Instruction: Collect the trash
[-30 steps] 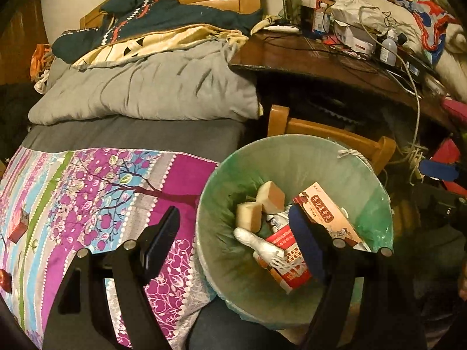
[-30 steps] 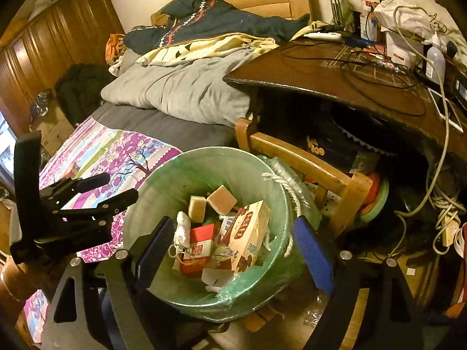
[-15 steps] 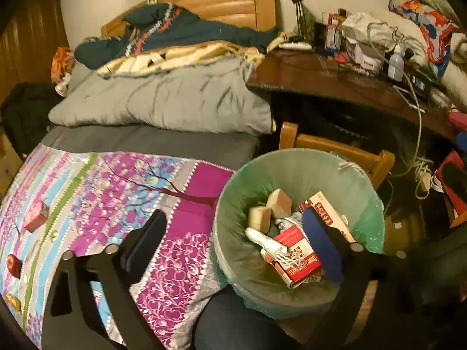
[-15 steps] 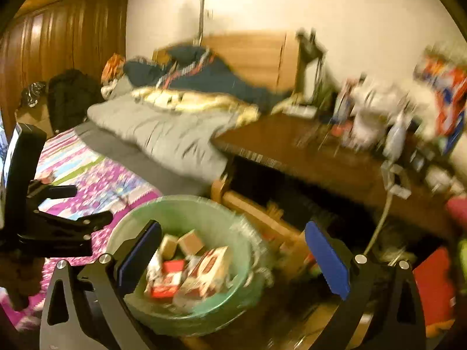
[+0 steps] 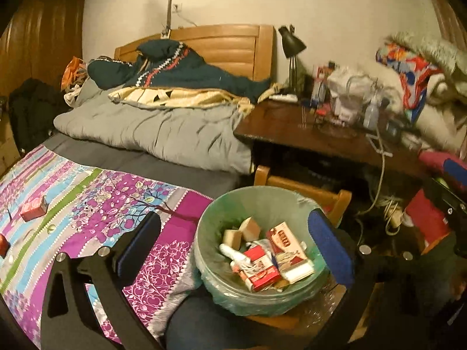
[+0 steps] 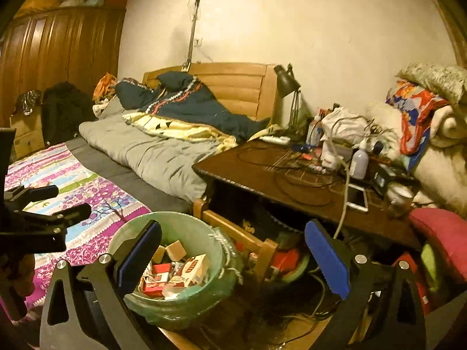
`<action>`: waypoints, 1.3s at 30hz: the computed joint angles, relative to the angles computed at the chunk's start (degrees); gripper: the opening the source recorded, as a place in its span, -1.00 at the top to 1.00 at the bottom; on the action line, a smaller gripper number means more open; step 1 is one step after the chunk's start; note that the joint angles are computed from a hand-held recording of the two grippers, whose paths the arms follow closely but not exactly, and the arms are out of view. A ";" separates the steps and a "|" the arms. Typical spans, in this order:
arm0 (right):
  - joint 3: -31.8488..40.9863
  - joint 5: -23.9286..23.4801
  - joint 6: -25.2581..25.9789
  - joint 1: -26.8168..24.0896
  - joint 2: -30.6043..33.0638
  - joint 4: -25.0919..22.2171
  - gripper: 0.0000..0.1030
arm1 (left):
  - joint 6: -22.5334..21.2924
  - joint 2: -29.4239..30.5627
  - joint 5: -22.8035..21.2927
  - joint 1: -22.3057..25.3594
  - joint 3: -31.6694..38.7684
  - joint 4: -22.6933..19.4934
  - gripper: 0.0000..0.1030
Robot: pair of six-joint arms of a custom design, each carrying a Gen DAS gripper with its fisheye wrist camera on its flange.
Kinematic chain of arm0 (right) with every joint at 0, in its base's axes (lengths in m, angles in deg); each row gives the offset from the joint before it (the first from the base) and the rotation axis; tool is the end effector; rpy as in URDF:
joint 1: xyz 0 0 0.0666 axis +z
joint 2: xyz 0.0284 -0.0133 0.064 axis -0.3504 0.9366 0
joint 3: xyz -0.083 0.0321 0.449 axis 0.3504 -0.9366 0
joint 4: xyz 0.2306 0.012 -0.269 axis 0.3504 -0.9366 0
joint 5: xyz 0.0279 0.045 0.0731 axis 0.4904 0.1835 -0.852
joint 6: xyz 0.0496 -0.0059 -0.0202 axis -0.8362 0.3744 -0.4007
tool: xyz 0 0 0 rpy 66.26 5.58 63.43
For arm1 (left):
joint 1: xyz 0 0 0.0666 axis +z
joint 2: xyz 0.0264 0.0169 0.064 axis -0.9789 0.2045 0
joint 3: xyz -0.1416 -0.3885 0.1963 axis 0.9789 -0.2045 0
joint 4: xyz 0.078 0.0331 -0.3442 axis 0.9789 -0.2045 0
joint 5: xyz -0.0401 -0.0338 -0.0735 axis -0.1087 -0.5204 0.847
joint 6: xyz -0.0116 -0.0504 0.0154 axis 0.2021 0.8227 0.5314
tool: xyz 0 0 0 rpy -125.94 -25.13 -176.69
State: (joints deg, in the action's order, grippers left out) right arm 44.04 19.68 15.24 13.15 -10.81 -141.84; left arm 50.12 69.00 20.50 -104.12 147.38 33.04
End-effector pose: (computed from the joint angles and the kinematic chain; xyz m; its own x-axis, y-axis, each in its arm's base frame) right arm 0.2430 0.1244 0.5086 -0.3722 0.1954 -0.9073 0.5896 0.8048 -0.0686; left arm 0.4372 -0.2258 0.4968 -0.4031 0.3942 -0.8259 0.7360 0.6759 -0.0367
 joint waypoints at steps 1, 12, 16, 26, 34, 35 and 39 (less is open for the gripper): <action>0.12 1.05 -1.15 0.92 -0.35 -1.36 -0.91 | 0.76 -0.74 0.19 0.05 -0.98 1.42 -0.89; 0.35 6.35 -9.50 7.25 -1.07 -9.92 -0.91 | 0.54 -5.83 -3.63 -1.40 -8.11 9.98 -0.89; -0.40 9.32 -9.68 10.33 -0.06 -10.79 -0.90 | 1.29 -5.69 -4.04 -1.43 -7.91 9.52 -0.89; -3.27 6.88 -9.29 9.72 -0.75 -5.37 -0.91 | 1.54 -5.73 -5.89 -2.17 -8.33 9.79 -0.89; -4.33 6.13 -7.48 8.62 -1.28 -2.46 -0.90 | 0.42 -6.92 -7.91 -2.96 -10.33 13.50 -0.88; -4.48 5.86 -7.44 8.50 -1.33 -2.16 -0.90 | 0.84 -6.72 -8.15 -2.90 -9.91 12.77 -0.88; -4.75 5.46 -8.00 8.36 -1.37 -2.30 -0.90 | 0.27 -6.27 -9.18 -2.84 -9.30 11.40 -0.88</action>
State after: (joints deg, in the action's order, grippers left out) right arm 39.29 25.14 7.24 21.50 -12.18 -144.14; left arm 50.39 62.73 11.32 -106.96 138.08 44.44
